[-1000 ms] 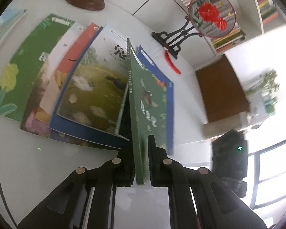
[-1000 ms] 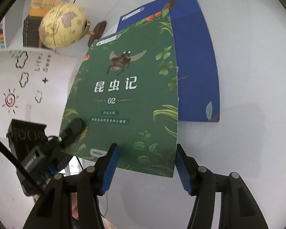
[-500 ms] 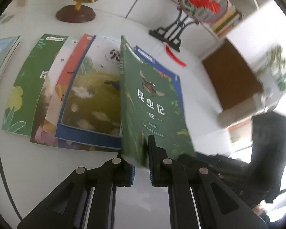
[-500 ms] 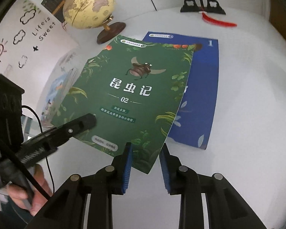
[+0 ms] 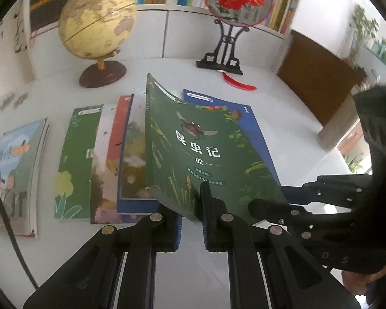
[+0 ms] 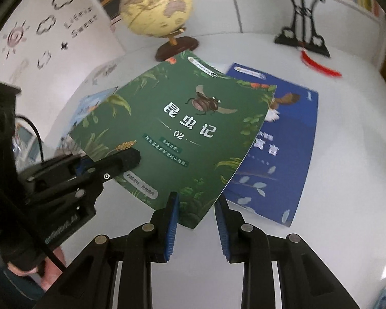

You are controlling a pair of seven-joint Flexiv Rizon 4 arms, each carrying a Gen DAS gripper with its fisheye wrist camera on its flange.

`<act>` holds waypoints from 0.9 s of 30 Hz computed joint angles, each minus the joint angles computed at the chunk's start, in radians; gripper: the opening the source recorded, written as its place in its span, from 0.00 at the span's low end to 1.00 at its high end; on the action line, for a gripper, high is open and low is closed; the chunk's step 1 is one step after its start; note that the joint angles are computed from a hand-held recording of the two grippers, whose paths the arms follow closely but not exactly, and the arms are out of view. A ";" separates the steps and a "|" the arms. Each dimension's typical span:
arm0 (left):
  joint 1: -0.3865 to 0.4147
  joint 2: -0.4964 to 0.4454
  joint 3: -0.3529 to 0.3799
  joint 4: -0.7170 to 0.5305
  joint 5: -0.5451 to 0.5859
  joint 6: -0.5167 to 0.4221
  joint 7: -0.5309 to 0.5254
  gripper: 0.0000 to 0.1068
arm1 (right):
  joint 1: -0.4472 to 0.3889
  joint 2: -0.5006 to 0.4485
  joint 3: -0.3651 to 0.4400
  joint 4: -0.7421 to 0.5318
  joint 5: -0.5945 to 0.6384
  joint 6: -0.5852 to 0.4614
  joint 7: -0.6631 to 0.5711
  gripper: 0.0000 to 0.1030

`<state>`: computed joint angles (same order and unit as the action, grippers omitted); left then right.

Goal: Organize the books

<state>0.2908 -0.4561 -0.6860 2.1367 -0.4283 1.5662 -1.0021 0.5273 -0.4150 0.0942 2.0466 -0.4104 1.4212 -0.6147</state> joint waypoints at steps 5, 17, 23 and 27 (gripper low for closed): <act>-0.001 0.034 0.035 0.014 0.007 0.012 0.004 0.10 | -0.023 -0.020 0.039 -0.031 0.025 0.038 -0.053 0.27; 0.274 0.114 -0.171 0.105 -0.053 0.040 0.081 0.11 | 0.015 -0.099 0.100 -0.204 0.087 -0.005 -0.175 0.27; 0.460 0.112 -0.285 0.104 -0.019 0.022 0.104 0.11 | 0.075 -0.154 0.079 -0.329 0.079 -0.048 -0.175 0.27; 0.565 0.092 -0.333 0.088 0.014 0.010 0.119 0.12 | 0.126 -0.216 0.054 -0.457 0.053 -0.102 -0.168 0.27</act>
<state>0.8561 -0.3639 -1.0195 2.2244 -0.4145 1.5762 -0.8834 0.6530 -0.6310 0.1487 1.5898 -0.3572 1.3196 -0.7828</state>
